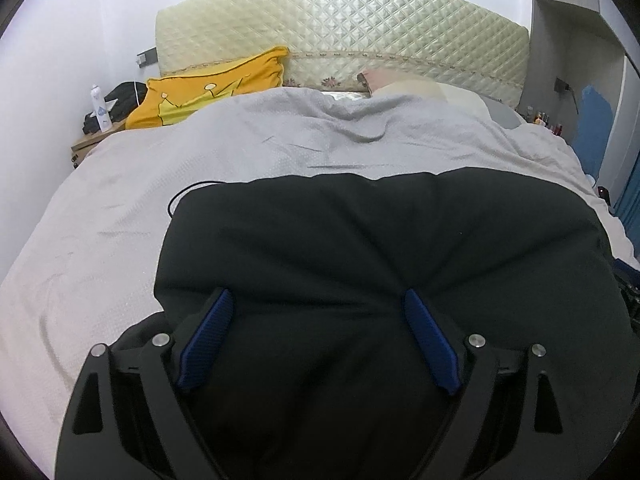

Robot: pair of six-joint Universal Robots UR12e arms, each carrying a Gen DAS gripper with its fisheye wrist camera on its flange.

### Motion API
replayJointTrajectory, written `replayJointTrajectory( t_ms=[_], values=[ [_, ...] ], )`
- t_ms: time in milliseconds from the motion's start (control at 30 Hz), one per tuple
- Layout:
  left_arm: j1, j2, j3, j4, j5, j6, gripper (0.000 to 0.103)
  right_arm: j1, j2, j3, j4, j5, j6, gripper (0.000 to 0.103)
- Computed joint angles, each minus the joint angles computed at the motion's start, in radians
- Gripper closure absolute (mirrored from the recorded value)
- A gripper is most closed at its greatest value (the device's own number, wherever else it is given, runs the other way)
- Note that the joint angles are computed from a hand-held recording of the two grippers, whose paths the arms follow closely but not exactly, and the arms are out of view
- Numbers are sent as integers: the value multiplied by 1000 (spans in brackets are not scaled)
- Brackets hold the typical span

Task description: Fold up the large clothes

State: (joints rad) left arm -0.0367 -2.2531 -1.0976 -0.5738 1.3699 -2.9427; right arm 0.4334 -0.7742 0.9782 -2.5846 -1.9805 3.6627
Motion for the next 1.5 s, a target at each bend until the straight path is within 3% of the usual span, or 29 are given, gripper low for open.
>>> replayJointTrajectory(
  t_ms=[133,267,500,733,1100,1367,1500],
  values=[
    [6,14,1,-41,-16,-38,12,4,-11,0,34,-3,27,0],
    [17,47,1,-117,-63,-72,11,11,-39,11,-6,4,47,0],
    [12,165,-74,-44,-35,-54,8,61,-116,11,-75,-86,-43,0],
    [35,298,-165,54,-146,-65,0,120,-182,22,-166,-157,-128,0],
    [83,452,-298,190,-265,-93,0,214,-254,72,-332,-292,-248,0],
    [113,534,-399,211,-358,-81,0,266,-271,121,-426,-354,-261,0],
    [108,552,-443,227,-333,-65,0,283,-275,150,-413,-366,-227,0]
  ],
)
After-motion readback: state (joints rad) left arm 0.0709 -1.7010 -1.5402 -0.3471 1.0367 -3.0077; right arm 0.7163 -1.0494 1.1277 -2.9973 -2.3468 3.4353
